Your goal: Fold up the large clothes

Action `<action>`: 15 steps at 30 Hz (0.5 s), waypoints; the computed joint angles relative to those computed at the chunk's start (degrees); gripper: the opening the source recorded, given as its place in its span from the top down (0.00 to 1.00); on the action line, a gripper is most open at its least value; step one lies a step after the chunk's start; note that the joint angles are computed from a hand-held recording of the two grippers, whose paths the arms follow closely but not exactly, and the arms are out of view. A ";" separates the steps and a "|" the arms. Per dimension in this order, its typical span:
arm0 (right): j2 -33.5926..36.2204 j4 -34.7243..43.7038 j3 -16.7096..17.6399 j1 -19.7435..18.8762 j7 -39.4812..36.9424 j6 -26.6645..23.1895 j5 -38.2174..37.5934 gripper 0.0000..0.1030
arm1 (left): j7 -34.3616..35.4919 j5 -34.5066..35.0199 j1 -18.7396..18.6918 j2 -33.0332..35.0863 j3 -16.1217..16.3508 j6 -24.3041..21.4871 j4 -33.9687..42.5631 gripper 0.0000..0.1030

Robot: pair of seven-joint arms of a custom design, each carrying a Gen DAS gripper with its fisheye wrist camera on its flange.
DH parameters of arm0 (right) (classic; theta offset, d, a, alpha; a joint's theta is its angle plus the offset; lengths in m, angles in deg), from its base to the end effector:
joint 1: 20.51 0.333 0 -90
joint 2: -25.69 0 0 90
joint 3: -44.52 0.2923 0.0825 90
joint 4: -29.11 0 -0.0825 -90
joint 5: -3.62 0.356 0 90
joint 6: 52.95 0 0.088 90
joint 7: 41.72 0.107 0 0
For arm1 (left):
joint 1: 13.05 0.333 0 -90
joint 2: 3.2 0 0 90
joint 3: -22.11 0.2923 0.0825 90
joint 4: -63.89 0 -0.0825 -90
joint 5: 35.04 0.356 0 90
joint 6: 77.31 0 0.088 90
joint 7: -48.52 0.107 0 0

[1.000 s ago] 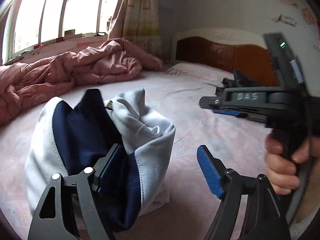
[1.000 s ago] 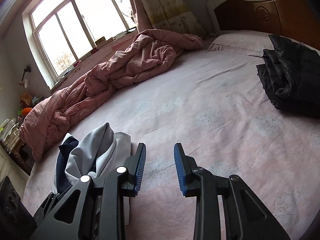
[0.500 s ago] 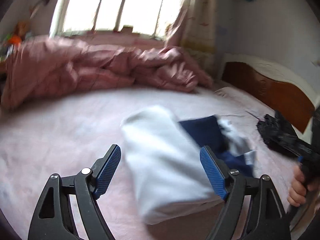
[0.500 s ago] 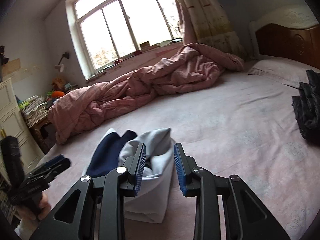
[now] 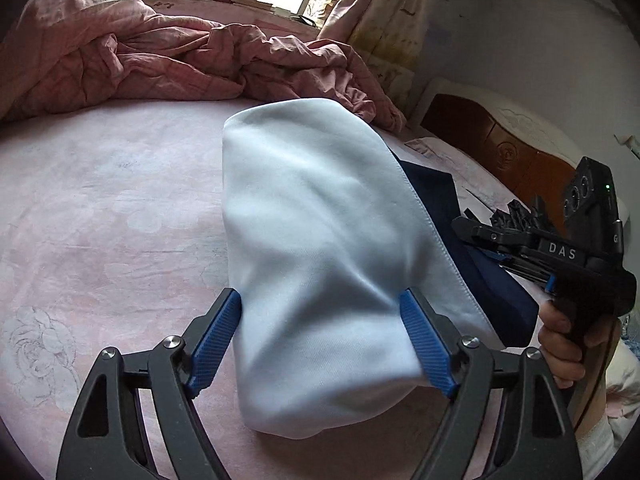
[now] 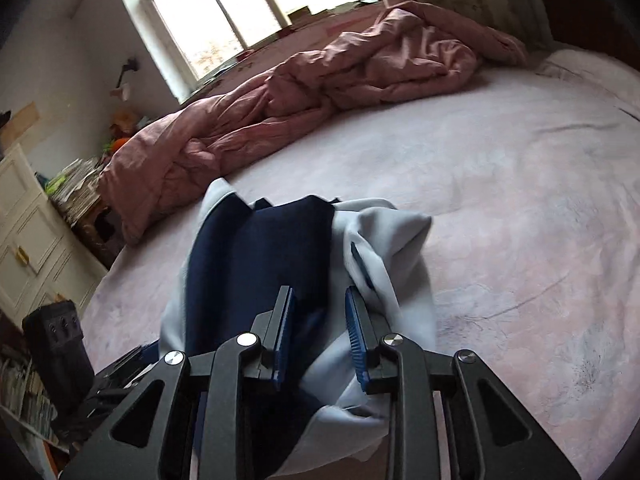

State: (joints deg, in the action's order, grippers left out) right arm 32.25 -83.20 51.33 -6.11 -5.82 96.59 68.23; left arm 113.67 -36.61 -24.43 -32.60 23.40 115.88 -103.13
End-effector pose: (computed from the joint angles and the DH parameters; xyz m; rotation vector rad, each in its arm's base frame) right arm 0.5589 0.1937 0.4566 -1.8759 1.1761 -0.0217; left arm 0.3621 -0.0613 0.4328 -1.9757 1.4714 -1.1621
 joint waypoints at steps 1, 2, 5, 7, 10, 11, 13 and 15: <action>0.17 0.43 -0.18 -0.62 -0.95 -1.63 1.57 0.72 | -0.10 -0.33 1.55 0.26 -2.03 -0.18 0.32 0.22; -0.02 0.61 -0.21 -0.98 -2.26 -2.73 2.81 0.72 | -0.14 -0.61 3.08 0.61 -4.09 -0.56 0.93 0.22; -1.52 -0.01 0.20 -0.36 -9.41 -1.96 5.61 0.49 | 0.24 -0.92 7.03 0.34 -9.38 -1.11 1.20 0.22; -1.55 -0.37 0.47 1.30 -7.51 2.38 2.37 0.38 | 0.17 -1.30 10.43 -0.45 -14.06 -1.84 1.28 0.22; -0.20 -0.37 0.49 2.52 -1.29 4.87 -4.28 0.52 | -0.43 -1.43 15.94 -1.92 -21.16 -2.91 1.39 0.22; 0.35 -0.25 0.63 2.64 -0.45 5.65 -5.31 0.67 | -0.64 -1.24 17.22 -2.34 -22.75 -3.23 1.43 0.22; -0.06 -1.31 1.80 2.36 -4.83 10.33 -0.01 0.91 | -0.89 -0.65 18.02 -2.42 -23.46 -3.57 1.75 0.22; -2.17 -2.02 2.37 0.83 -16.72 9.48 14.74 0.96 | -1.67 -0.63 18.20 -3.08 -23.42 -3.07 1.34 0.22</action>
State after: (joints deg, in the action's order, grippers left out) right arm 30.08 -85.22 53.69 -5.28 -22.54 106.07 82.97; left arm 112.00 -37.24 -6.23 -35.68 -0.02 112.81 -101.79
